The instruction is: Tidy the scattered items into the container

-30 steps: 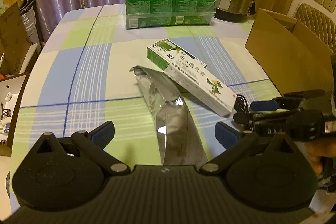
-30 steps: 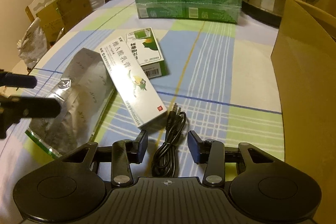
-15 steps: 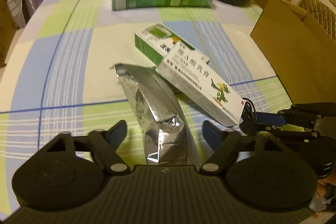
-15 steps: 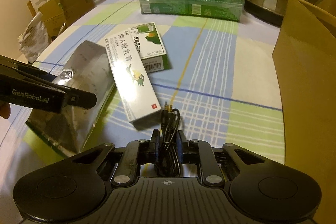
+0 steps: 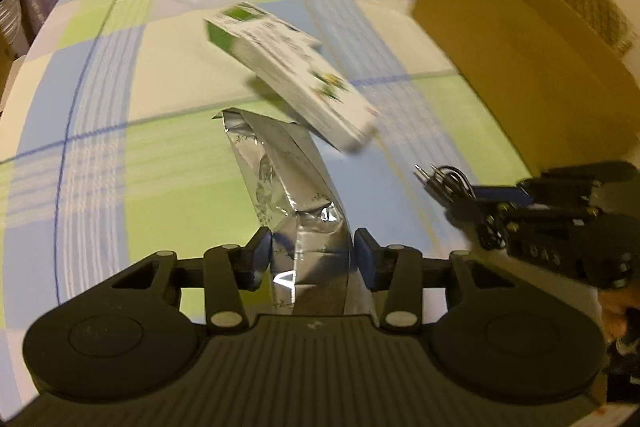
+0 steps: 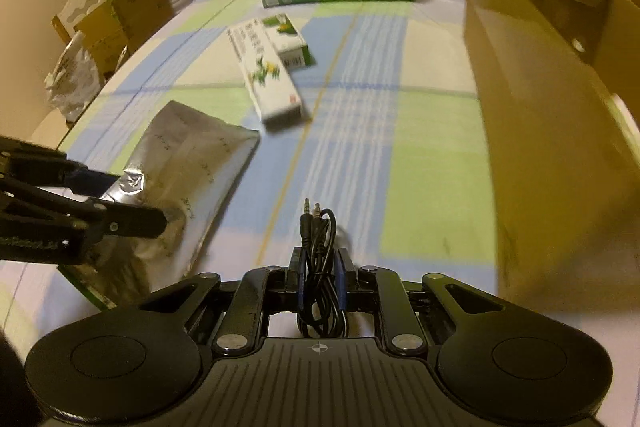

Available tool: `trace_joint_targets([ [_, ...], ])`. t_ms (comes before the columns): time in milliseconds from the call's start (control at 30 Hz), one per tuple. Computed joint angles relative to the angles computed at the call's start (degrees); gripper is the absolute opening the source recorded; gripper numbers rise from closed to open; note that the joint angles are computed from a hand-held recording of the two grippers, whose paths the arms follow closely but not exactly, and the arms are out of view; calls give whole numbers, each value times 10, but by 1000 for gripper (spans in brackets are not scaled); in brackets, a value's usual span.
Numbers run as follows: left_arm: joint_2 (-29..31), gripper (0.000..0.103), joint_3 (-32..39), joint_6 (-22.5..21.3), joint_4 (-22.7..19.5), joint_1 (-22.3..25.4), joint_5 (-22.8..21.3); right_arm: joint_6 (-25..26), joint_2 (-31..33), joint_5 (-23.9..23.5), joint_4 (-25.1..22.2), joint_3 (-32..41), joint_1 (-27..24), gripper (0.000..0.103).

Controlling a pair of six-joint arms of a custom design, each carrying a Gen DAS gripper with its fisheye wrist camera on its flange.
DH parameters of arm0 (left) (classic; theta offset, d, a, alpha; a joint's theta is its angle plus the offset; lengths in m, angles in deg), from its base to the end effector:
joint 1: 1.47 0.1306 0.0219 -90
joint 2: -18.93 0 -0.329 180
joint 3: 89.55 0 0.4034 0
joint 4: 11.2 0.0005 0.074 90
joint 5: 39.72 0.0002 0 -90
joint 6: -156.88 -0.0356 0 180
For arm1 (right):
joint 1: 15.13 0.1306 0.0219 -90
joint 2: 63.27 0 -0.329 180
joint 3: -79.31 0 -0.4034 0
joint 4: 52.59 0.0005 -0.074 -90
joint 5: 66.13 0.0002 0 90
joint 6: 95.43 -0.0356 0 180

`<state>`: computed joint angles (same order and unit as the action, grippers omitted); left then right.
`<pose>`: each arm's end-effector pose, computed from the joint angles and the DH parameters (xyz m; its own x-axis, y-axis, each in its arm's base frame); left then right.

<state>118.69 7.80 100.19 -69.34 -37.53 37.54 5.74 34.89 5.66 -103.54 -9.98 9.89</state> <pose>0.4360 -0.3084 0.3431 -0.8555 -0.0397 -0.5163 0.0200 0.9938 -0.1095 0.4712 0.2316 0.3120 -0.6506 -0.5067 -0.5656 -0.6892 0.7067 0.1596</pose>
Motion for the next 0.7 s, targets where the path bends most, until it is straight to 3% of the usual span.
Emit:
trace_joint_targets([
  [267, -14, 38, 2, 10, -22, -84, -25, 16, -74, 7, -23, -74, -21, 12],
  [400, -27, 39, -12, 53, -17, -89, -27, 18, -89, 9, -15, -84, -18, 12],
  [467, -28, 46, -12, 64, -25, -87, -33, 17, -91, 10, -10, -86, -17, 13],
  [567, -28, 52, -7, 77, -37, -80, -37, 20, -94, 11, -7, -91, -16, 20],
  [633, -26, 60, -4, 91, -41, -70, -31, 26, -93, 9, -9, -93, -15, 34],
  [700, -19, 62, 4, 94, -48, -59, -26, 30, -93, 7, -6, -96, -13, 37],
])
